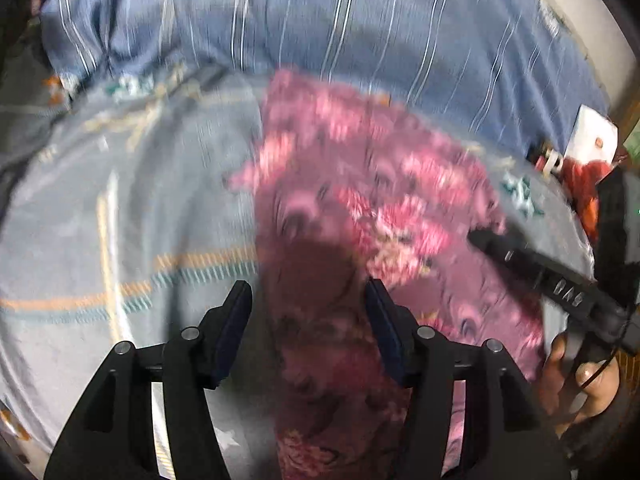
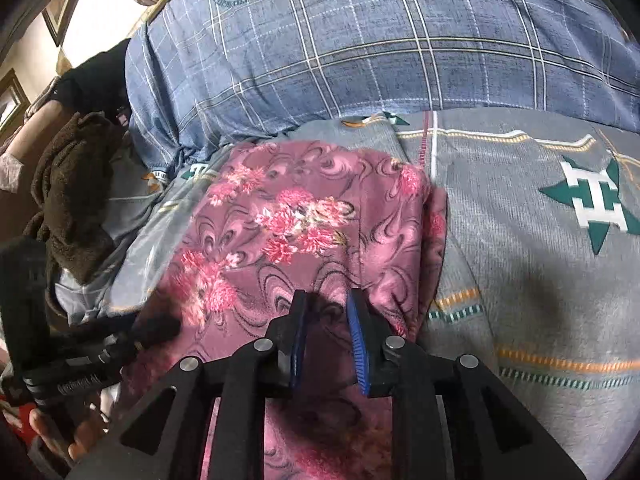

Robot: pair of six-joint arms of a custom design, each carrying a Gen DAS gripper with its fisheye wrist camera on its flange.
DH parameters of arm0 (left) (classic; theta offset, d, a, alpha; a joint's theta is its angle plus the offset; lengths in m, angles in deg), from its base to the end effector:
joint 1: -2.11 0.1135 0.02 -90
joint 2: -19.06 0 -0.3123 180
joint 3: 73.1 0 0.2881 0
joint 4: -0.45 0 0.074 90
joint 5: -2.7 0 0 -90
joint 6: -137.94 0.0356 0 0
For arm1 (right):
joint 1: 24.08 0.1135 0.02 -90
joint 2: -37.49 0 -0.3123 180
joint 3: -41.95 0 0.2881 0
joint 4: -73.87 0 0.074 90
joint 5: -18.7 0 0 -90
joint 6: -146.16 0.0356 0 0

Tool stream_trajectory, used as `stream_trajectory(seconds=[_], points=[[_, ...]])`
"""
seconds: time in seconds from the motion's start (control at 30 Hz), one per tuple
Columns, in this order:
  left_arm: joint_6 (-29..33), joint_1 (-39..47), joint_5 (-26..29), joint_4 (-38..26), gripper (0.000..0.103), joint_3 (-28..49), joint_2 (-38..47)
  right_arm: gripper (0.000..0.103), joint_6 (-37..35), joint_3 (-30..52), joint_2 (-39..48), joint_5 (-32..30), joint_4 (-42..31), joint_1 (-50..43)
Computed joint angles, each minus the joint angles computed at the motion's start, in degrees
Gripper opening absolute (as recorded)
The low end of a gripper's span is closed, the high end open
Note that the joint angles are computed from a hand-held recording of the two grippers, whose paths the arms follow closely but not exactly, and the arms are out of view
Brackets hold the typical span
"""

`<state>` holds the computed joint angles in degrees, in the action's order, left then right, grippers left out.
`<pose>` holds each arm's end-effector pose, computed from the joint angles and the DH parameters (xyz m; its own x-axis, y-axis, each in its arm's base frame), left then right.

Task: Fold small clothes

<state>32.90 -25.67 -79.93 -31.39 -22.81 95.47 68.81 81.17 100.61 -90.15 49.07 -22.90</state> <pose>0.2308 -0.1268 0.1976 -0.8599 0.1621 -0.4841 0.3099 0.9193 -0.2427 0.2130 0.0159 0.1944 -0.7838 0.1911 -0.5908 -0.0625 0.9223 0.3814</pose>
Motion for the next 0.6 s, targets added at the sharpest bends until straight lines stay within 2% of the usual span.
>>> stream_trajectory(seconds=[0.1, 0.23, 0.47, 0.6], points=[[-0.1, 2.6, 2.3, 1.5, 0.071, -1.7, -0.9, 0.024, 3.3, 1.6, -2.5, 1.6, -3.1, 1.5], [-0.2, 4.4, 5.8, 2.7, 0.074, -3.0, -1.1, 0.024, 3.9, 1.1, -10.5, 2.8, -7.2, 3.3], [-0.1, 3.2, 4.4, 6.4, 0.081, -5.6, -2.3, 0.023, 3.9, -1.6, -9.1, 8.8, -6.7, 6.2], [0.8, 4.2, 5.7, 6.8, 0.083, -6.0, -2.3, 0.026, 5.7, 0.0, -12.3, 8.3, -9.4, 5.9]])
